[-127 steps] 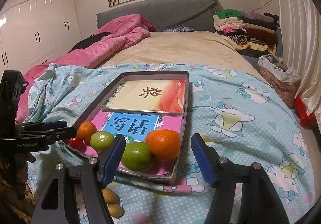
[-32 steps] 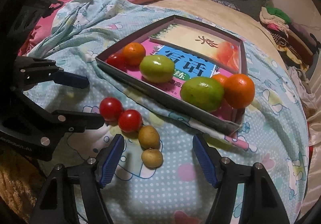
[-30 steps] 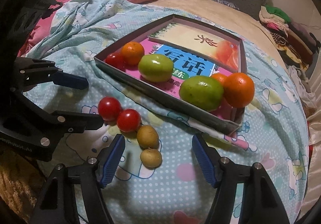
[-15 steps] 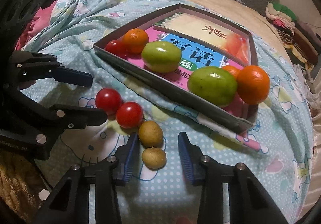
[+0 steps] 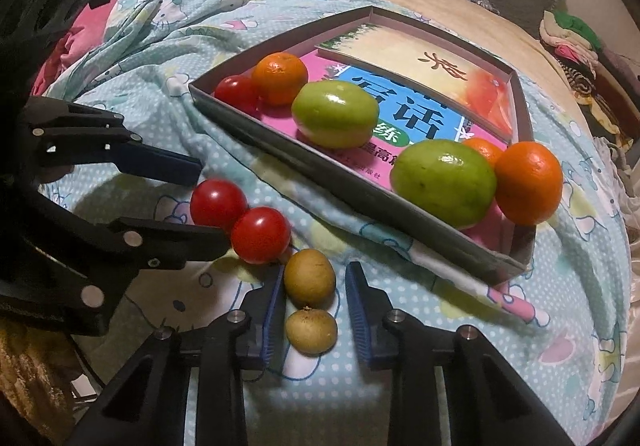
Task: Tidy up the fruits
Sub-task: 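Close the left tool on a red tomato while the right tool grasps a small brown fruit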
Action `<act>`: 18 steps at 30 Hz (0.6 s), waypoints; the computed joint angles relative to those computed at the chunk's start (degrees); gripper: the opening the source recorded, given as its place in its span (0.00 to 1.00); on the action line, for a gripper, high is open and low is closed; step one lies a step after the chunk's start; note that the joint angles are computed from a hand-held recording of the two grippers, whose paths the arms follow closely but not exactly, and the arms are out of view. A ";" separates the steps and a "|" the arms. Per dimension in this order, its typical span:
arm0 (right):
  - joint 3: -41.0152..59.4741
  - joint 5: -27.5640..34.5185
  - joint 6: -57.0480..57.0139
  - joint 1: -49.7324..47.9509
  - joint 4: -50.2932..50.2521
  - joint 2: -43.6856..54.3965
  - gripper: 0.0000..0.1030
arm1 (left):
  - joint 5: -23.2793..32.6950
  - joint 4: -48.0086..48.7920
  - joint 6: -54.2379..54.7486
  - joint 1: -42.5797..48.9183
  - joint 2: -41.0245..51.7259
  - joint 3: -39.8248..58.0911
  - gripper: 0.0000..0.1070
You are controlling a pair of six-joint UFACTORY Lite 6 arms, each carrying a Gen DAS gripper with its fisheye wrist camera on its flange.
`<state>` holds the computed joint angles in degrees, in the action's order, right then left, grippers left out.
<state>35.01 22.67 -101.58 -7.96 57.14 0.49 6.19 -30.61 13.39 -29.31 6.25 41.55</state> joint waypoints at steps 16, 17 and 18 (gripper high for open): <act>5.37 8.15 3.40 -5.23 -0.74 3.82 0.25 | 0.38 -27.56 28.09 1.90 2.99 1.84 0.30; 5.38 8.22 3.42 -5.28 -0.72 3.83 0.25 | 0.38 -27.83 28.35 1.94 2.77 1.67 0.30; 5.44 8.36 3.40 -5.36 -0.65 3.84 0.25 | 0.41 -28.34 28.83 2.08 2.26 1.24 0.30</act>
